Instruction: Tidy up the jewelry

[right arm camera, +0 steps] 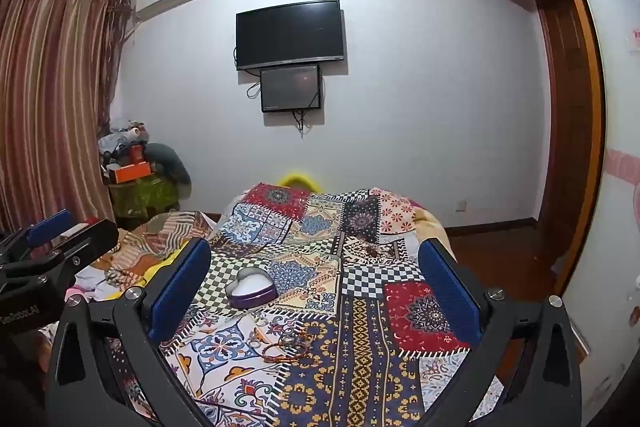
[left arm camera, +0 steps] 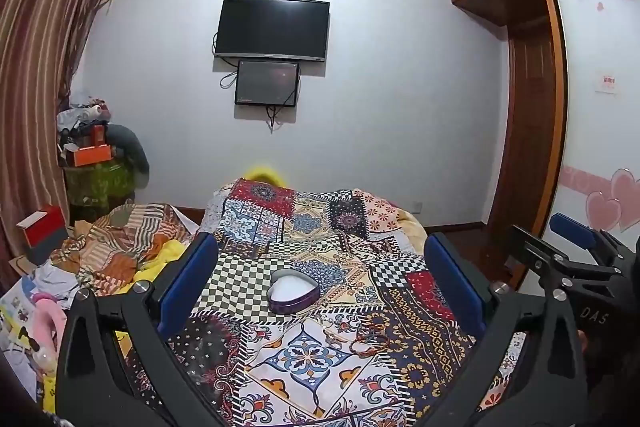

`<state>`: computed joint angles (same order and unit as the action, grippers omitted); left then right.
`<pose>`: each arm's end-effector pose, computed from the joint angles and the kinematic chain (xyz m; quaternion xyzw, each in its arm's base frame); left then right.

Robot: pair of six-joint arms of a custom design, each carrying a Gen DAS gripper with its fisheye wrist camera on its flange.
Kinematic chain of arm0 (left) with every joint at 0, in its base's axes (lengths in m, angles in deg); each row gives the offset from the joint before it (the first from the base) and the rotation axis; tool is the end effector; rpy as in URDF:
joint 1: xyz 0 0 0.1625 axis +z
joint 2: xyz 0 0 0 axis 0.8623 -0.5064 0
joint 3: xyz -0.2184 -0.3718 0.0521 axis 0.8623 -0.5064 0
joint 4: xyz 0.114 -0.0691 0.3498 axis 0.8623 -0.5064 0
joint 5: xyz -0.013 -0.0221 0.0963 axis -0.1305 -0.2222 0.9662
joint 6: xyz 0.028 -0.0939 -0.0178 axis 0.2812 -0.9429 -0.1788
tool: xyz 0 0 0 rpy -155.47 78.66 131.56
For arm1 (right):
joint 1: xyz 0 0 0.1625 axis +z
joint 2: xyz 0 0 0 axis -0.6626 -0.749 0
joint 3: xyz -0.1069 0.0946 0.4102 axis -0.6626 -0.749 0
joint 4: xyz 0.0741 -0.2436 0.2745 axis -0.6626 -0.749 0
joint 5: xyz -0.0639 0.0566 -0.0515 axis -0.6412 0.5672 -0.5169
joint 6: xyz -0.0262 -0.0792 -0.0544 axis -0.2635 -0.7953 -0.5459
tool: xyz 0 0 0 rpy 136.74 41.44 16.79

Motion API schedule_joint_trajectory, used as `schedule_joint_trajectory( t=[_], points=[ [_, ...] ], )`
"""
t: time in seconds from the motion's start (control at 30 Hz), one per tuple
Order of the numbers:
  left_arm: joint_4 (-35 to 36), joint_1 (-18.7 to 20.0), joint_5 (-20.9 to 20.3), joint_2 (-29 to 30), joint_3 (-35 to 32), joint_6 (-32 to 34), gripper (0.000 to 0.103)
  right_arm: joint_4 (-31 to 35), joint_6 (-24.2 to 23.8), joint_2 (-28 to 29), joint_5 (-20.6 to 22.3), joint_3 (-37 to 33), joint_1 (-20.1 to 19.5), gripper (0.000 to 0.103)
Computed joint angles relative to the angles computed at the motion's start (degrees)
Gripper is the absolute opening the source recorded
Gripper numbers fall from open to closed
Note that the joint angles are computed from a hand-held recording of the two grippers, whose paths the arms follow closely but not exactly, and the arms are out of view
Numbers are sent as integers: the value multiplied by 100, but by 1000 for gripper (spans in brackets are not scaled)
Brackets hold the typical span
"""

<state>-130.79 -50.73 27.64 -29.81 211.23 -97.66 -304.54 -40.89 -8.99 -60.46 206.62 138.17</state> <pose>-0.3996 -0.2938 0.0882 0.2674 0.7459 -0.5670 0.2251 0.1522 -0.3043 0.3352 0.2694 -0.7405 0.5638 0.2476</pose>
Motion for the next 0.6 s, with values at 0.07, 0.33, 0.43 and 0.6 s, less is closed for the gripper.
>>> schedule_joint_trajectory(
  t=[0.07,0.33,0.43,0.6],
  points=[
    [71,-1,-12,-38,-4,-39,103,-66,19,58,-48,-11,35,103],
    [250,14,44,-27,-52,-207,103,-126,39,81,-37,8,41,103],
    [222,33,46,9,-62,-190,103,-120,41,80,-55,3,45,103],
    [183,41,56,31,-71,-154,103,-32,81,35,-85,-14,80,103]
  ],
)
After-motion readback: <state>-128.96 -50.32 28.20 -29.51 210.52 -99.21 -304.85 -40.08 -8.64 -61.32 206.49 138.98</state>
